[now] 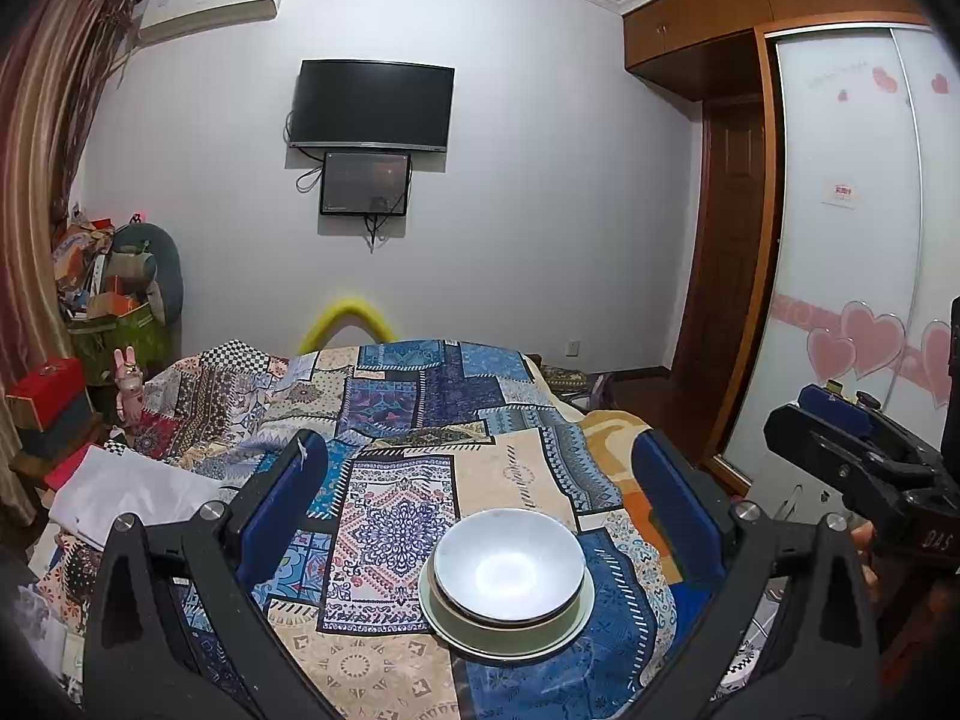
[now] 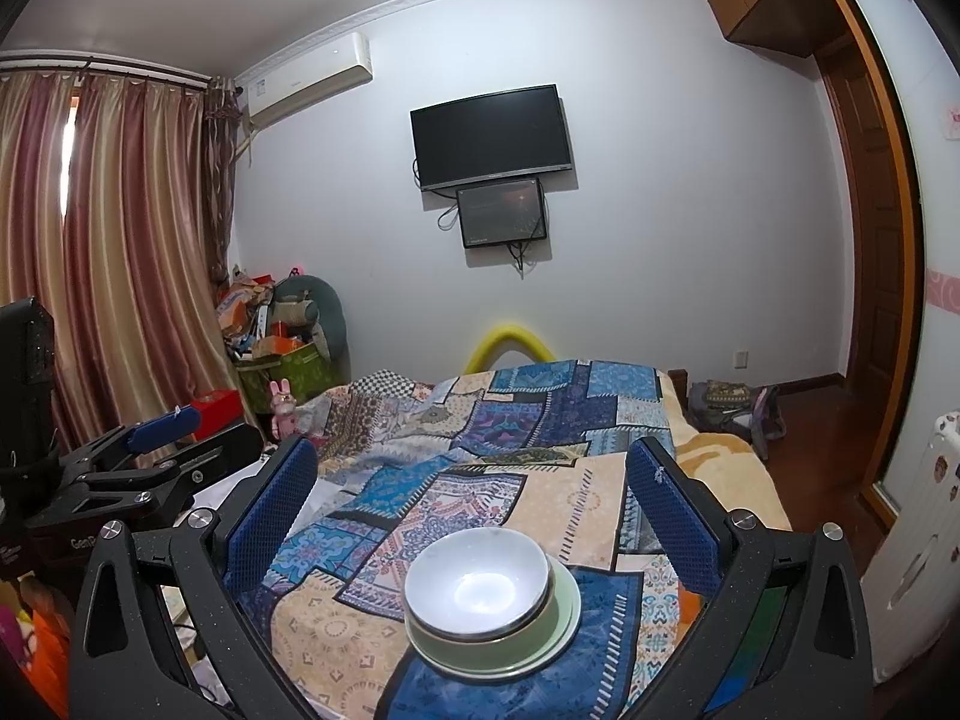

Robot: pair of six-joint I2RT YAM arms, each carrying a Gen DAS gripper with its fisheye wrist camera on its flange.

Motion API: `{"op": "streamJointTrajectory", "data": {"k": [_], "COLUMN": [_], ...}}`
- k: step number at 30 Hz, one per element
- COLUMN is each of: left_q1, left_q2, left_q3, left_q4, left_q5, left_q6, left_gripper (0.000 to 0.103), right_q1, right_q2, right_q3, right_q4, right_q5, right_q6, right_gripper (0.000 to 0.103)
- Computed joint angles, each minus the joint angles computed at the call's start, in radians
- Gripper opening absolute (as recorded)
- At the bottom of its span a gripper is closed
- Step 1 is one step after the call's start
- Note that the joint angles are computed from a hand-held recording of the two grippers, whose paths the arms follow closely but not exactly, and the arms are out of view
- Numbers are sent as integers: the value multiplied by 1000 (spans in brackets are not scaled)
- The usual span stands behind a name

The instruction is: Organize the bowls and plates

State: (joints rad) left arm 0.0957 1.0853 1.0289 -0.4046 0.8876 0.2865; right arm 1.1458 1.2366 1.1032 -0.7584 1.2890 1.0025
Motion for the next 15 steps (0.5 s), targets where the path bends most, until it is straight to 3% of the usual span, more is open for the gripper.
{"op": "streamJointTrajectory", "data": {"k": [15], "left_q1": [2], "left_q2": [5], "left_q3": [8], "left_q4": [5], "left_q5": [13], "left_q6": [-9], "left_gripper": [103], "right_q1": [12], "right_q2": [3], "right_q3": [5], "right_q4": [-29], "right_q5": [10], "right_q6": [25], "right_gripper": [103]}}
